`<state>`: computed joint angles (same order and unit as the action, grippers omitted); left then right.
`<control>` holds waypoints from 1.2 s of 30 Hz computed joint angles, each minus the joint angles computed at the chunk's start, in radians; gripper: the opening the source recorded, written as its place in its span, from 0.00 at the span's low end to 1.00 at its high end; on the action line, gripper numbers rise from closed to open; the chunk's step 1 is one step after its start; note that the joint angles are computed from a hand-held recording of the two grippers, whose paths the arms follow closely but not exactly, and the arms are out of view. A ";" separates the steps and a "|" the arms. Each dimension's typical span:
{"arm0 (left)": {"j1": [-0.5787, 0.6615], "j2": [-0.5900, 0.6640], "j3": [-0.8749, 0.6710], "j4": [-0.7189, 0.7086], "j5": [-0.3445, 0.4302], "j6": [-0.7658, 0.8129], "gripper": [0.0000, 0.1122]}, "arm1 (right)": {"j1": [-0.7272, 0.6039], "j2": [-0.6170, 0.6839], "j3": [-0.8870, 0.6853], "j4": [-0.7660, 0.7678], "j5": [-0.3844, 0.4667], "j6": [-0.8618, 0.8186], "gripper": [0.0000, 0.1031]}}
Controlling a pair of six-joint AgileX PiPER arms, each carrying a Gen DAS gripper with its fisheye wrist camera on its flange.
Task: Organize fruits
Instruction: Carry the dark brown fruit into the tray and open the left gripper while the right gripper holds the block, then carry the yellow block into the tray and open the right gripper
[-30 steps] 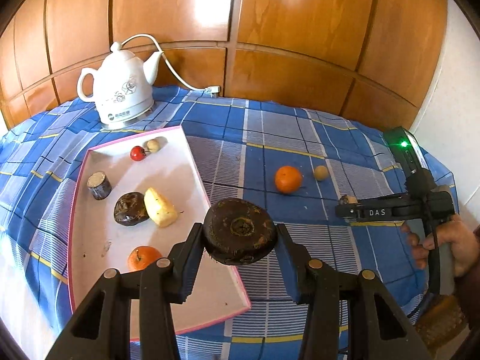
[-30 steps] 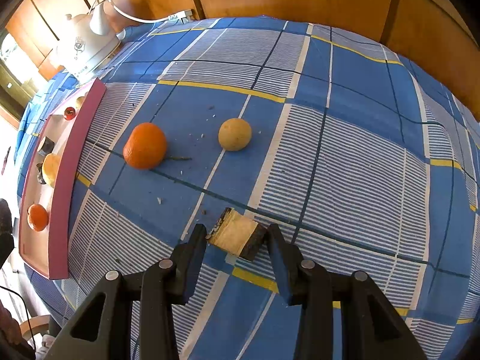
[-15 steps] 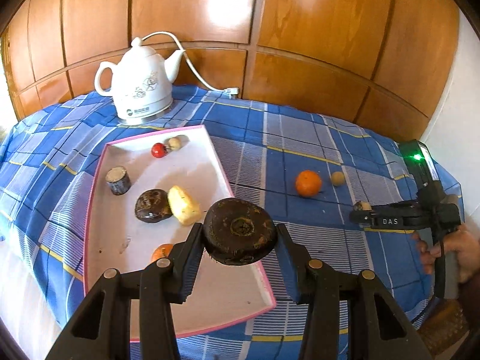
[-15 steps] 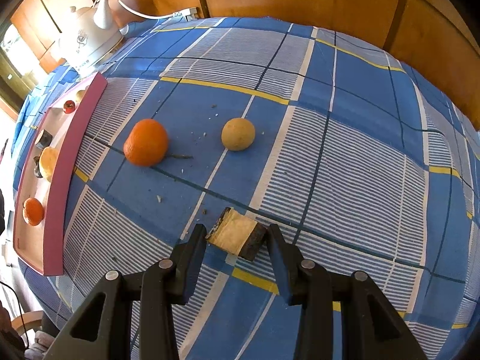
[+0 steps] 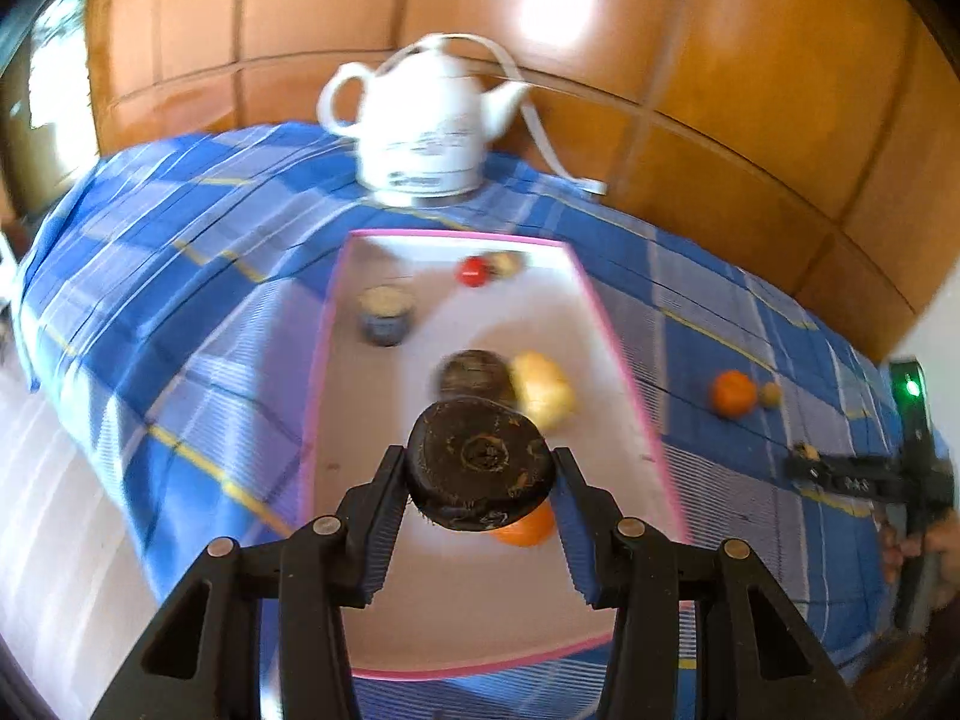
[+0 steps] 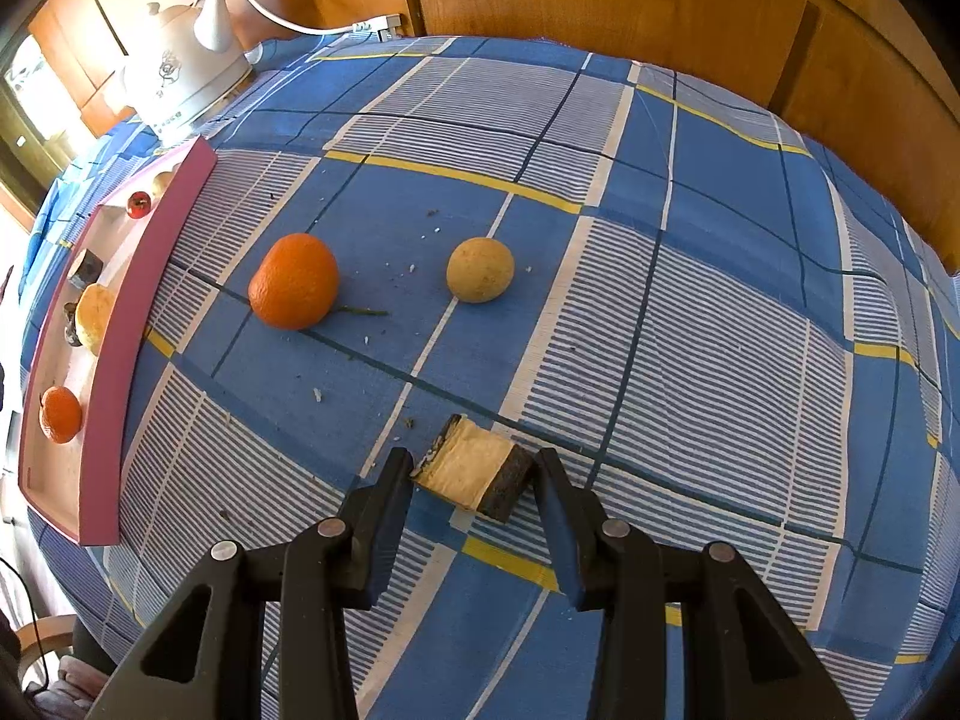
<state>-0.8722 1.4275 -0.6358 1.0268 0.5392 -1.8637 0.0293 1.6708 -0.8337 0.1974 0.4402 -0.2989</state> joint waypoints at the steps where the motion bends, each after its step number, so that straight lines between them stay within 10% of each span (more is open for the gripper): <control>1: 0.022 -0.015 0.020 -0.003 -0.006 -0.003 0.42 | 0.001 0.000 0.000 -0.002 0.000 0.002 0.41; 20: 0.320 0.153 -0.063 0.042 -0.226 0.143 0.43 | 0.009 0.003 0.001 -0.023 -0.007 0.028 0.41; 36: 0.083 0.075 0.027 0.103 0.054 -0.150 0.67 | 0.027 -0.001 0.008 -0.087 -0.019 0.085 0.41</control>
